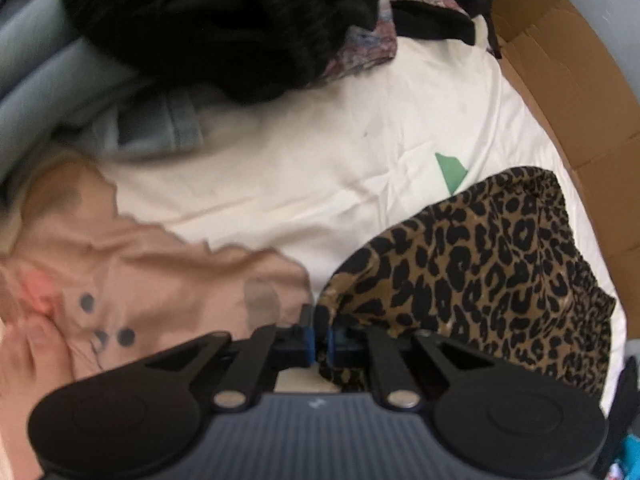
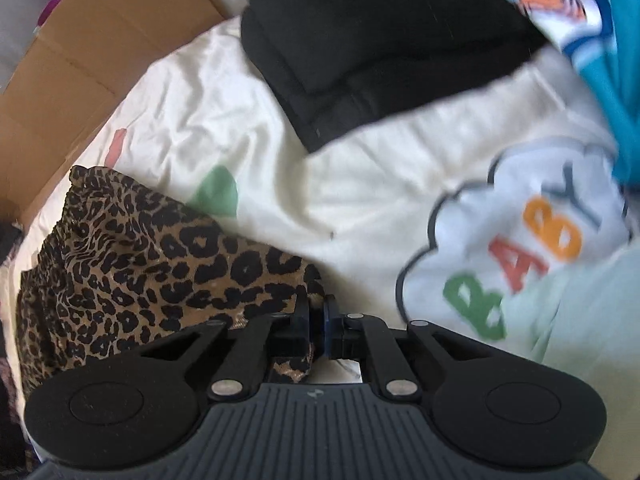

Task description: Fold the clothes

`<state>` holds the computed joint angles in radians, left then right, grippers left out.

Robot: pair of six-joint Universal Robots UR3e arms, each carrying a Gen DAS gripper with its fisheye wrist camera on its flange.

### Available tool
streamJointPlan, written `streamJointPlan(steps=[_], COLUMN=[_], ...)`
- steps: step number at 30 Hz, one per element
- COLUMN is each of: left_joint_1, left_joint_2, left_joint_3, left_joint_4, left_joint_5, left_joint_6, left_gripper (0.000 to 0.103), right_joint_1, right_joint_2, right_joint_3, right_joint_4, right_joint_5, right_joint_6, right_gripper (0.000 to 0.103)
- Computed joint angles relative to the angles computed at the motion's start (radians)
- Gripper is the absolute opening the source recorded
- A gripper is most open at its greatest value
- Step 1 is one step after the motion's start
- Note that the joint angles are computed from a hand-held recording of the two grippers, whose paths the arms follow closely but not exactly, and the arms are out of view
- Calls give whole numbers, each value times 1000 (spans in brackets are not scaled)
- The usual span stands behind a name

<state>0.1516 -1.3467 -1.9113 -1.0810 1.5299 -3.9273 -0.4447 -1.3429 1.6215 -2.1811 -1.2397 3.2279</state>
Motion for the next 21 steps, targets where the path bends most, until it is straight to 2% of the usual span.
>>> streamJointPlan(steps=[4,8,11,12,13,14,15,21], left_joint_1=[2,-31,-48,-55,-60,-65,-71,-117], left_joint_2=[-37,-137,-172,-180,-176,-164,-153,-94], left_joint_3=[73,176,218,231,232,226,222,229], left_joint_4=[-31,-101,-146,-164,-166,-165,-168,-225], left_joint_5=[32,70,71,76,77,76,73,42], left_joint_6=[-22,11,-9,-21,-30,-39,-46,-89], left_gripper=[5,5,12,14,21,28,31,32], right_joint_1=[21,64,78,72,66,55,44,51], right_joint_2=[32,65,62,47,31,5,-22,-168], right_joint_3=[-79,-114,-103,-86,-68,-40,-12,89], right_joint_4=[10,19,23,13,4,-11,-26,-34], right_joint_5=[-38,-106,-140,-137,-133,-113,-93,-46], right_joint_6=[-5,-4,27,46,65,75,86,121], right_gripper=[2,3,10,20,24,25,25,25])
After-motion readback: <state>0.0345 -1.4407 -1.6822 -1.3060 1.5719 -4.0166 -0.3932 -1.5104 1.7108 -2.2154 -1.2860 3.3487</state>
